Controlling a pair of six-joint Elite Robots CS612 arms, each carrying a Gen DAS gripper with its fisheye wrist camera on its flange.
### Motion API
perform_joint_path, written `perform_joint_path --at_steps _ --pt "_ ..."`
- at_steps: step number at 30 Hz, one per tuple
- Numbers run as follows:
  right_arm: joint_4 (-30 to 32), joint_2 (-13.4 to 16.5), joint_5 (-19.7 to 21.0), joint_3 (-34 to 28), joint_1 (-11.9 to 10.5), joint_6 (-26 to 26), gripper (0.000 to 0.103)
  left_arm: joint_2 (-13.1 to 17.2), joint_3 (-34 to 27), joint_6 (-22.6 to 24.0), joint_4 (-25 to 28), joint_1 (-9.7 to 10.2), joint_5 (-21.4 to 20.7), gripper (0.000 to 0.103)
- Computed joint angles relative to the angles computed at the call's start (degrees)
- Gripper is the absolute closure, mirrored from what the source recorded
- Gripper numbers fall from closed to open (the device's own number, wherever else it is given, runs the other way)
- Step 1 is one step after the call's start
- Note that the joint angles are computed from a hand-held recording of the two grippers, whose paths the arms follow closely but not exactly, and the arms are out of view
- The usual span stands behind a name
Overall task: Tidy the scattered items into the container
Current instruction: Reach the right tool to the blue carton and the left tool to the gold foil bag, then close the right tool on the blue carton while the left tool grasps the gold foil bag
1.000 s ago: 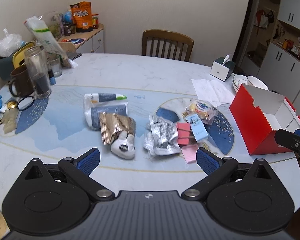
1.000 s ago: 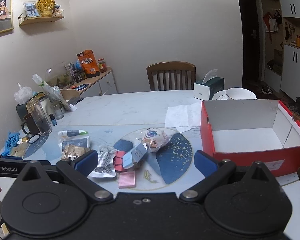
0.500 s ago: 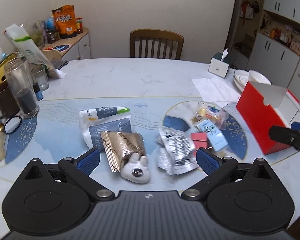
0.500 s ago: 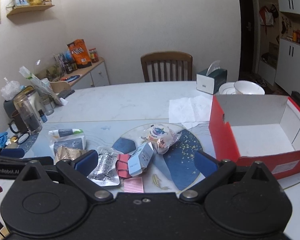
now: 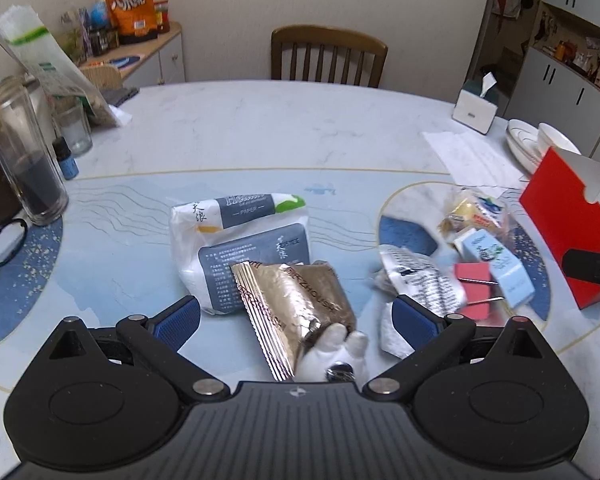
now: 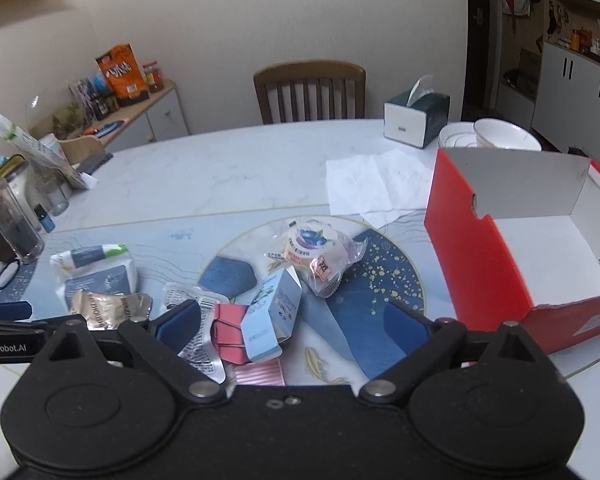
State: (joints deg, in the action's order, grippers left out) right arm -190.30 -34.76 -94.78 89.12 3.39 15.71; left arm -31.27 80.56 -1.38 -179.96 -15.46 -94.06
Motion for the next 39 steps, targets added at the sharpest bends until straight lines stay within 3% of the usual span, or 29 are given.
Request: perform_joint_path --at_steps 5,15,30,39 --pt "3.6 1.3 0.3 -2.6 0.1 -0.6 0.007 1.6 -3.6 0.2 4.2 0.11 1.3 0.001" --pt "10.8 3.8 2.5 -7.5 -0.7 2.3 0.017 3.5 -7.8 0.6 10.5 0.69 -1.7 0.001" --pt "16.1 5.7 7.8 -11.2 -1.9 8.6 0.028 4.4 -9.9 0.1 14.7 1.08 -4.0 0.022" --pt "16.8 5.8 10.6 -11.4 -2.5 12.2 0.050 4.3 -9.5 0.0 13.8 1.22 -5.4 0.034"
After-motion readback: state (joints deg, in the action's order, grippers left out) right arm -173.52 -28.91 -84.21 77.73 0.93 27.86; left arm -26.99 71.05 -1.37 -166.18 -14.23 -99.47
